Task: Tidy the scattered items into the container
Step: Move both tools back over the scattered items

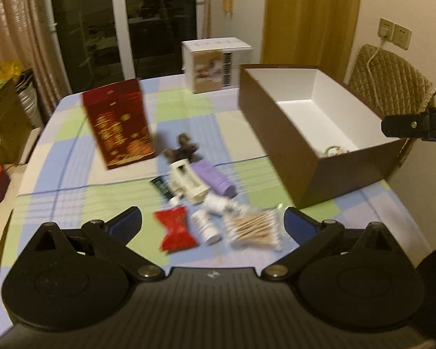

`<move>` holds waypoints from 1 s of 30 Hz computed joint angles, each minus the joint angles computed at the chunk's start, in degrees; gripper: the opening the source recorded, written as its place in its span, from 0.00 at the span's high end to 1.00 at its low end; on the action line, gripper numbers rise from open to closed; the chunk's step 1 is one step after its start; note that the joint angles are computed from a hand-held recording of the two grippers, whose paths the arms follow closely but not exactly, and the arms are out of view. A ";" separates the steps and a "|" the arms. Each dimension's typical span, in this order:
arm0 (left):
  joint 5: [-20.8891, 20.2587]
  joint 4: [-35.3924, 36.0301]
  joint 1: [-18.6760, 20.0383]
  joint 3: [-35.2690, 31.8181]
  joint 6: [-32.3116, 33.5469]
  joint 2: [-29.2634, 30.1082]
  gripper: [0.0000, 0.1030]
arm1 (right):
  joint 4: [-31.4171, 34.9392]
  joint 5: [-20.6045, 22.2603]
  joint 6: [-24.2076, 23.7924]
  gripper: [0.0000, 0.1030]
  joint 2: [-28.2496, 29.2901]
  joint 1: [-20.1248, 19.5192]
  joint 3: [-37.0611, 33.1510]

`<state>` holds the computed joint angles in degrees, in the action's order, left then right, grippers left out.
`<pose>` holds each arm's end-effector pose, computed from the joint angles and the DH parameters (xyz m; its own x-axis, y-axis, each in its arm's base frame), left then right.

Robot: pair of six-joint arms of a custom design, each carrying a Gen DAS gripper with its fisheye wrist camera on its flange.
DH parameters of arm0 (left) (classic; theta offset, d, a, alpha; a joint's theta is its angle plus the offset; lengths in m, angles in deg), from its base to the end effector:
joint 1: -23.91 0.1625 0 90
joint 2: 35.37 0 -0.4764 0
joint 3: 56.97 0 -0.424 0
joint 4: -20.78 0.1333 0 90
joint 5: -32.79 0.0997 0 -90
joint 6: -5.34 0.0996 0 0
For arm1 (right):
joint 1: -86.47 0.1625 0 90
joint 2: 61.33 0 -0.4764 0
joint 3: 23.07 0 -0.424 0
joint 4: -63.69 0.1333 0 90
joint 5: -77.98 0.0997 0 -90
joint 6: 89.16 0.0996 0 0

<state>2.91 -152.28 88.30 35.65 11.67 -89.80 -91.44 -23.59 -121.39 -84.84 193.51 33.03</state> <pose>-0.1114 -0.7406 0.3230 -0.6755 -0.2638 -0.6885 0.3832 0.6723 -0.6334 0.3811 -0.8566 0.0955 -0.6873 -0.5855 0.4299 -0.7254 0.5837 -0.3648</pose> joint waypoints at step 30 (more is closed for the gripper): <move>-0.24 -0.15 4.59 4.70 -2.38 -3.44 0.01 | 5.50 -1.84 -20.24 0.00 1.74 -0.38 6.81</move>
